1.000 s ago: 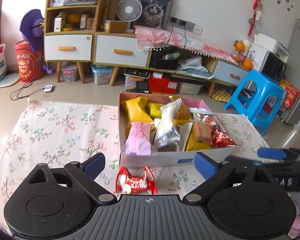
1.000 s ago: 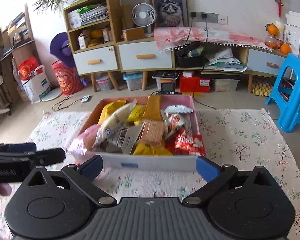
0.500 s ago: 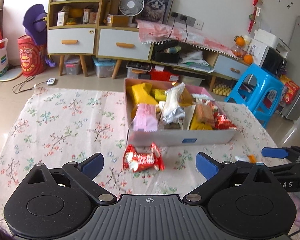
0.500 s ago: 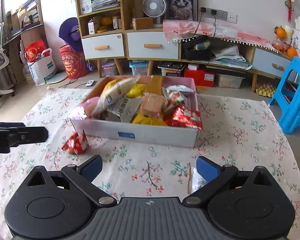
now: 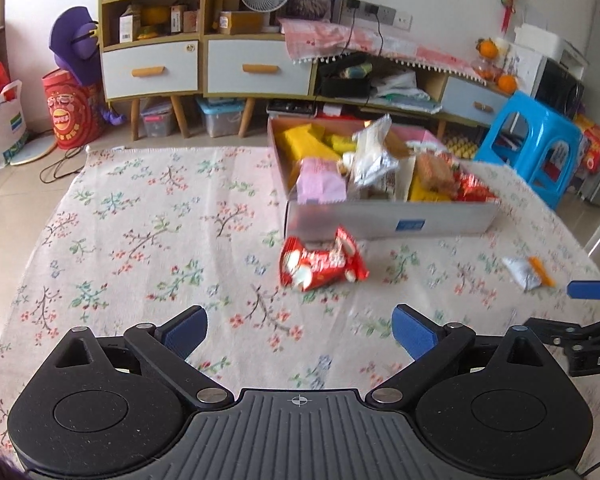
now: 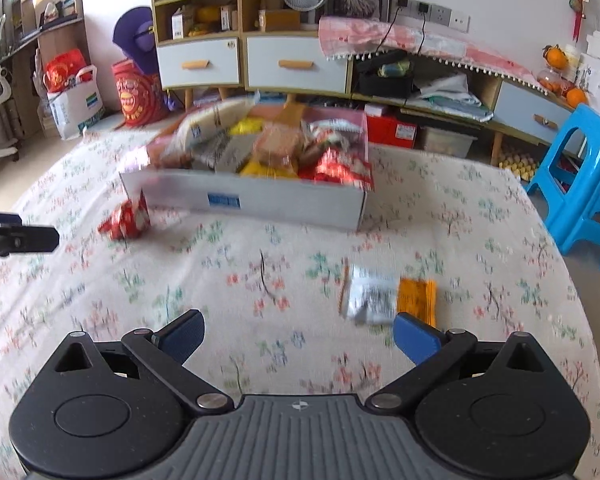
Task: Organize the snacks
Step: 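Withdraw both tools from the box toward the last two packets, then grasp the red wrapped packet with the left tool while the right tool grasps the white-orange packet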
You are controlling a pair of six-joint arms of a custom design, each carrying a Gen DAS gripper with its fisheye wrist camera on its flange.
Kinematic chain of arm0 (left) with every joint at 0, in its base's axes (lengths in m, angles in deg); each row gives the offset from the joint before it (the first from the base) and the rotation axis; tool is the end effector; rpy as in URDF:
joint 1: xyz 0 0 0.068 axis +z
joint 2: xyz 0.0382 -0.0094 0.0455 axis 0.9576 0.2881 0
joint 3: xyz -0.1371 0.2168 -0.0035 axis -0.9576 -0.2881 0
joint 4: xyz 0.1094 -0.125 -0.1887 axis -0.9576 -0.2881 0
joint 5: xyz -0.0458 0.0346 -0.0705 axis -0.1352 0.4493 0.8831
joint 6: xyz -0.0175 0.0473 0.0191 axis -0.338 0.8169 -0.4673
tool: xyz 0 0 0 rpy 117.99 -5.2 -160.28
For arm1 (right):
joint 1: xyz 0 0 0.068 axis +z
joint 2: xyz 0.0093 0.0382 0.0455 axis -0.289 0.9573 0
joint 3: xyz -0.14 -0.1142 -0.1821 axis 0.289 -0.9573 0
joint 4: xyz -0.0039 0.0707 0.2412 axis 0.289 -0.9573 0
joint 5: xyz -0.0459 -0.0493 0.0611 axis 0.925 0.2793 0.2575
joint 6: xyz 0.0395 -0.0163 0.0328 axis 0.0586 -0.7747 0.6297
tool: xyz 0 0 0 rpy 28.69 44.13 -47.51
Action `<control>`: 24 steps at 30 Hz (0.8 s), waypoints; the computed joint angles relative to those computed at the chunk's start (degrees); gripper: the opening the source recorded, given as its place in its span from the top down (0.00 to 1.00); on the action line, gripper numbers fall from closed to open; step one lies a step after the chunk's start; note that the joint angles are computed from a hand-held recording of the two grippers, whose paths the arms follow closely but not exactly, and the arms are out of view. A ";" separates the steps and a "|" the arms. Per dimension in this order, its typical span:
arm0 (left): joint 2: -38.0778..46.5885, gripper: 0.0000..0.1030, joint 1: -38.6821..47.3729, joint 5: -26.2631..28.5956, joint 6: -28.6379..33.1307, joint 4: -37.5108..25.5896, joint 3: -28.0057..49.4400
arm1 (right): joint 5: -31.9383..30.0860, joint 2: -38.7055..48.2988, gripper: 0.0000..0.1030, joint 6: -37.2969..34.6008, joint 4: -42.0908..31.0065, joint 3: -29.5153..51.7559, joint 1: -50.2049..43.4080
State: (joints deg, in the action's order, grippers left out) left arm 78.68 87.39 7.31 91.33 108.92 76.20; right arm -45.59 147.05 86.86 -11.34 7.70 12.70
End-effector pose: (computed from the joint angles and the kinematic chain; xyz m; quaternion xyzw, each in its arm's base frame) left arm 0.1834 0.0382 0.0824 -0.0364 0.9206 -0.0376 0.3870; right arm 0.2466 0.1367 0.0848 -0.1937 0.9055 0.0789 0.3692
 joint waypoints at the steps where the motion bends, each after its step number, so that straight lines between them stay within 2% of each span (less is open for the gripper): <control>1: 0.89 0.03 0.17 -0.30 0.75 0.85 -0.29 | -0.12 0.09 0.11 -0.32 0.26 -0.69 -0.16; 13: 12.19 0.03 1.85 -0.86 5.82 13.14 -3.49 | -0.26 3.22 0.10 -3.13 5.44 -5.87 -2.57; 21: 25.66 0.03 -0.16 -0.85 8.29 27.53 -3.59 | -2.02 6.10 0.10 -1.84 8.41 -4.93 -5.32; 24: 31.64 0.00 -0.55 -0.24 7.72 35.67 -3.64 | -2.63 7.64 0.10 -1.21 10.36 -4.55 -6.78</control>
